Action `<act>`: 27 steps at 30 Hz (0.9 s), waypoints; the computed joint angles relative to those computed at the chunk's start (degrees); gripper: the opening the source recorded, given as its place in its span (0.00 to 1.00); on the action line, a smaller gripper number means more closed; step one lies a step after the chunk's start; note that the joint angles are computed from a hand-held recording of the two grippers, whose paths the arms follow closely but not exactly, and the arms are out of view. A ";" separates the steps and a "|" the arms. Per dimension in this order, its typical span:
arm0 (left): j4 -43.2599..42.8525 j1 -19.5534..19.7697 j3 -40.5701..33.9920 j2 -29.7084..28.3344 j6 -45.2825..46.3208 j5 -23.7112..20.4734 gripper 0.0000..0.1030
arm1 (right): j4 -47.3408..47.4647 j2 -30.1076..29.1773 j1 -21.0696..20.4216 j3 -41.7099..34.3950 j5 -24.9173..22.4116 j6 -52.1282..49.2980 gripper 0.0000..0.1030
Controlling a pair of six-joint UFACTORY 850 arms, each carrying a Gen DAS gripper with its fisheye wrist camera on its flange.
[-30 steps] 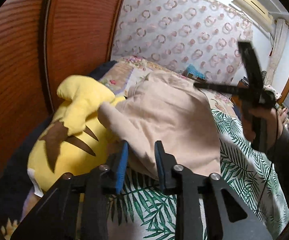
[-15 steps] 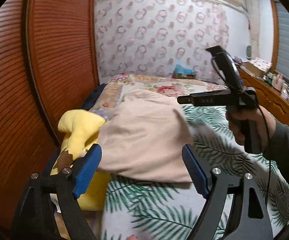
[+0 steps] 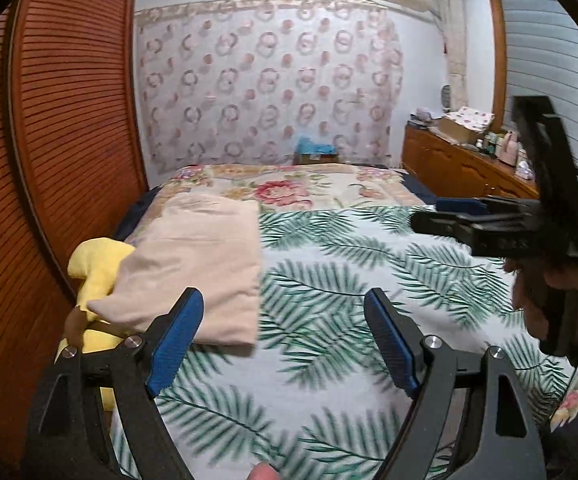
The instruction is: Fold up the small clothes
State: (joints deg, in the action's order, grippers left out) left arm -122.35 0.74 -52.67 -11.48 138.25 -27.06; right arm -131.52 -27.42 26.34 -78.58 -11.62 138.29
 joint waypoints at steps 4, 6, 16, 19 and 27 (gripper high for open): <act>-3.68 -2.12 2.71 2.59 3.18 0.05 0.81 | 8.33 5.56 2.23 7.75 -5.53 -4.95 0.72; -4.52 -3.01 3.69 3.69 3.82 -0.03 0.81 | 9.91 8.16 3.22 11.12 -7.68 -4.77 0.72; -5.30 -6.00 7.24 8.95 3.51 -0.29 0.81 | 18.84 19.52 11.21 24.20 -23.11 -4.18 0.73; -7.25 -6.43 8.30 10.69 4.23 -0.59 0.81 | 20.77 21.55 13.59 26.50 -27.63 -3.83 0.82; -11.89 -7.59 9.62 13.24 6.64 0.76 0.81 | 22.51 23.81 17.88 30.82 -36.67 -1.29 0.82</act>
State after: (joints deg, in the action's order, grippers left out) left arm -134.24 -6.85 -43.06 1.77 144.90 -26.30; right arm -109.01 -3.61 44.22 -47.77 -48.29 137.00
